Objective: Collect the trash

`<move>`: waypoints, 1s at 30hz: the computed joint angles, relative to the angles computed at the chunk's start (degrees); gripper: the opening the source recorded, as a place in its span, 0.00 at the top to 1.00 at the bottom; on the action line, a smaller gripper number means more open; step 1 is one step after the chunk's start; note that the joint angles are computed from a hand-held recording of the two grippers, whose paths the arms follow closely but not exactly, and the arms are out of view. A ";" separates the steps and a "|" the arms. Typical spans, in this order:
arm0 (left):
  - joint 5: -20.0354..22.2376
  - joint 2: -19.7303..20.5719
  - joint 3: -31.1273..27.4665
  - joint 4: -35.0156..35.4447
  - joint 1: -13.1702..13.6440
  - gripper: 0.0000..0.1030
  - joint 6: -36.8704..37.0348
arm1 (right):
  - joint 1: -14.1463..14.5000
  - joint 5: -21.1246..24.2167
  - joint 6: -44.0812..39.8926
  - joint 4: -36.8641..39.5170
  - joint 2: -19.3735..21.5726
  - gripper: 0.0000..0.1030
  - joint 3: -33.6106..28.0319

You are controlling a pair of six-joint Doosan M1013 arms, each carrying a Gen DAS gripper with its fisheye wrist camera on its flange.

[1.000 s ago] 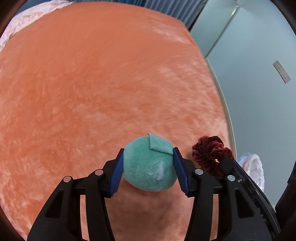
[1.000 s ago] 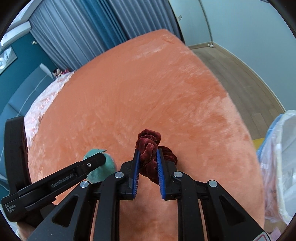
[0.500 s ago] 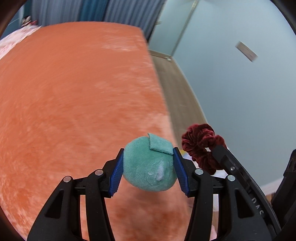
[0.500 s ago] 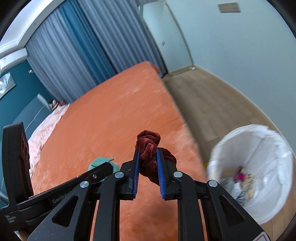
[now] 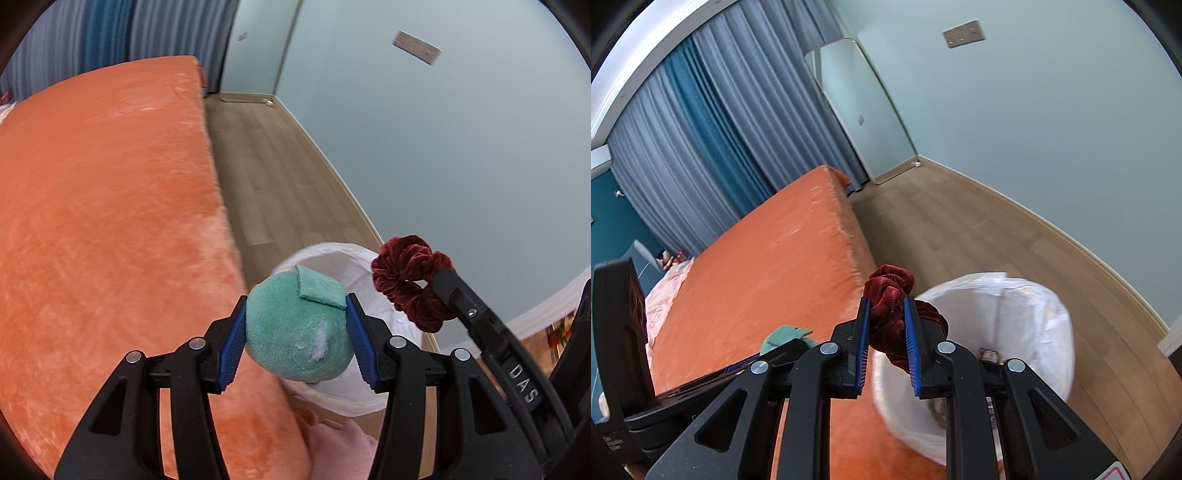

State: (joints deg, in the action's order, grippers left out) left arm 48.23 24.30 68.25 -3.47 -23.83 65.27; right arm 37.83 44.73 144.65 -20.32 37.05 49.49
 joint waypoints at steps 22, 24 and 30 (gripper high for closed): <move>2.25 3.08 -4.02 9.42 -2.67 0.29 -4.18 | -1.46 3.30 1.96 -2.34 -1.40 0.51 2.43; 1.76 2.06 -2.56 11.26 -2.78 0.29 -4.75 | -1.16 3.72 1.54 -1.72 -1.69 0.48 2.73; 1.83 -0.52 0.63 17.19 -3.41 0.28 -7.08 | 0.46 6.58 -0.39 -1.60 -2.33 0.43 3.49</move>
State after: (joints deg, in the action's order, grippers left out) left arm 50.07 23.78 68.88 13.71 -27.23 58.18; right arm 38.29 51.31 144.26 -21.92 34.73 52.98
